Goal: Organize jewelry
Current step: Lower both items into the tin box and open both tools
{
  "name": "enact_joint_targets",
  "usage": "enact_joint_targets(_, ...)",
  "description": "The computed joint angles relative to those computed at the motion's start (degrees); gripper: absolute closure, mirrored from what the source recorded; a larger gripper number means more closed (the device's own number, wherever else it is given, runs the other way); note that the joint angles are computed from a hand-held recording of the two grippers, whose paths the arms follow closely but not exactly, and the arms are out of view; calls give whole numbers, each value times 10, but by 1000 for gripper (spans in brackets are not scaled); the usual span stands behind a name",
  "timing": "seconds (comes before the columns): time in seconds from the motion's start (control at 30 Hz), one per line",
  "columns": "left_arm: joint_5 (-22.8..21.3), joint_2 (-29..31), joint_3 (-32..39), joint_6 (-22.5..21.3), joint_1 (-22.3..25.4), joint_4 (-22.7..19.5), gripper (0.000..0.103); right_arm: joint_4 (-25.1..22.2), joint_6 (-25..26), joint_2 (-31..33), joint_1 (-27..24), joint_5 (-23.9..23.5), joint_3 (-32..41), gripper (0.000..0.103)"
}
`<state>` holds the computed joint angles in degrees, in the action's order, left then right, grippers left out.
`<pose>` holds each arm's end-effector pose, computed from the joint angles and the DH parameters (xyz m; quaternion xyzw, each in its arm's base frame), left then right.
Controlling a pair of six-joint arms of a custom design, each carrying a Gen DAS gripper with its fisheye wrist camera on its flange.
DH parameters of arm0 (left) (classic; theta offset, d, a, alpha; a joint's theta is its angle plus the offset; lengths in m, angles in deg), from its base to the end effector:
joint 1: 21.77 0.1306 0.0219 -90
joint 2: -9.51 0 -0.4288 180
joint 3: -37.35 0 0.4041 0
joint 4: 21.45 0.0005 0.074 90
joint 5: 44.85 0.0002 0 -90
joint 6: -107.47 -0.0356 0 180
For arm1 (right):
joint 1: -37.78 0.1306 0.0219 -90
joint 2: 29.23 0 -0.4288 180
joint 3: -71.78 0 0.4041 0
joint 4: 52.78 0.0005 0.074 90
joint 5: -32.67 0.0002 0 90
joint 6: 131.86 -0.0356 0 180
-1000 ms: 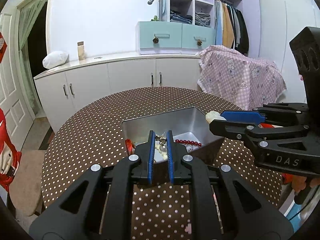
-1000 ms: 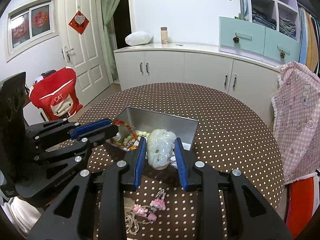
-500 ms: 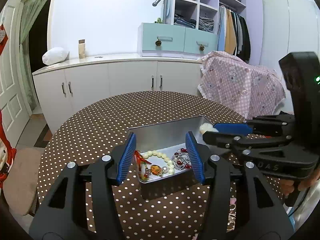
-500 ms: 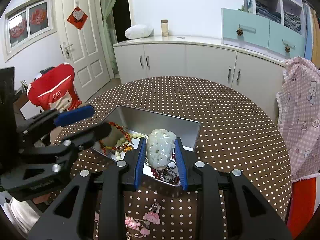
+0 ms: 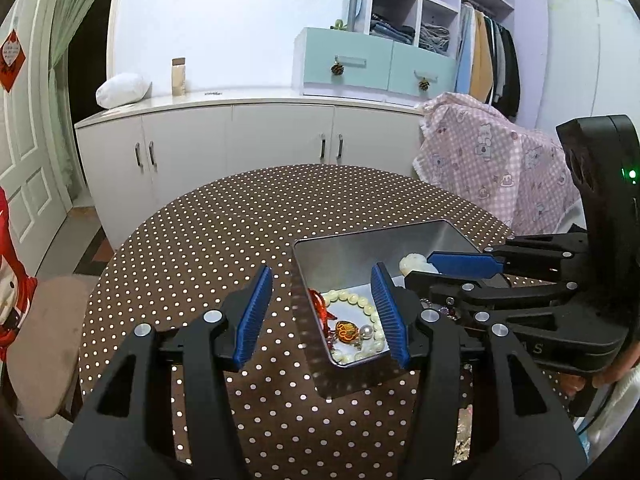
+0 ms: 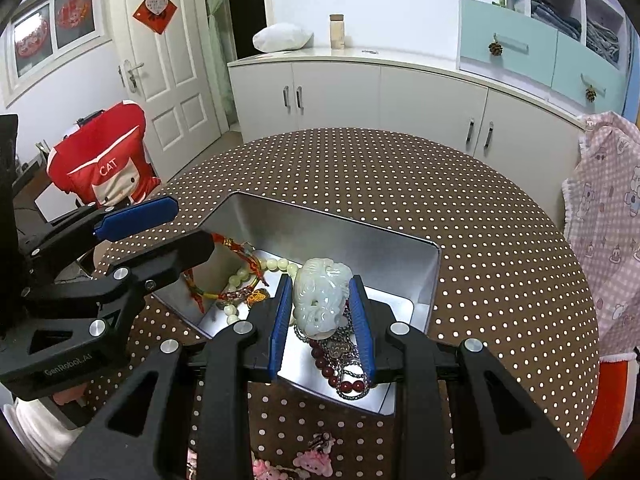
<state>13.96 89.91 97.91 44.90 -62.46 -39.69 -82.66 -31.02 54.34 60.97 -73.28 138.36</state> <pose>0.3245 -0.2554 0.3517 -0.0169 0.8738 -0.0359 0.4847 0.3955 0.1795 0.3595 -0.3183 0.8658 0.1674 0.3480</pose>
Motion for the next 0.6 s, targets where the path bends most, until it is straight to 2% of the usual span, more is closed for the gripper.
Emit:
enact_joint_targets(0.27, 14, 2, 1, 6, 8, -6, 52, -11, -1, 10, 3, 8, 11, 76)
enact_joint_targets(0.6, 11, -5, -4, 1, 5, 0, 50, -23, 1, 23, 17, 29, 24, 75)
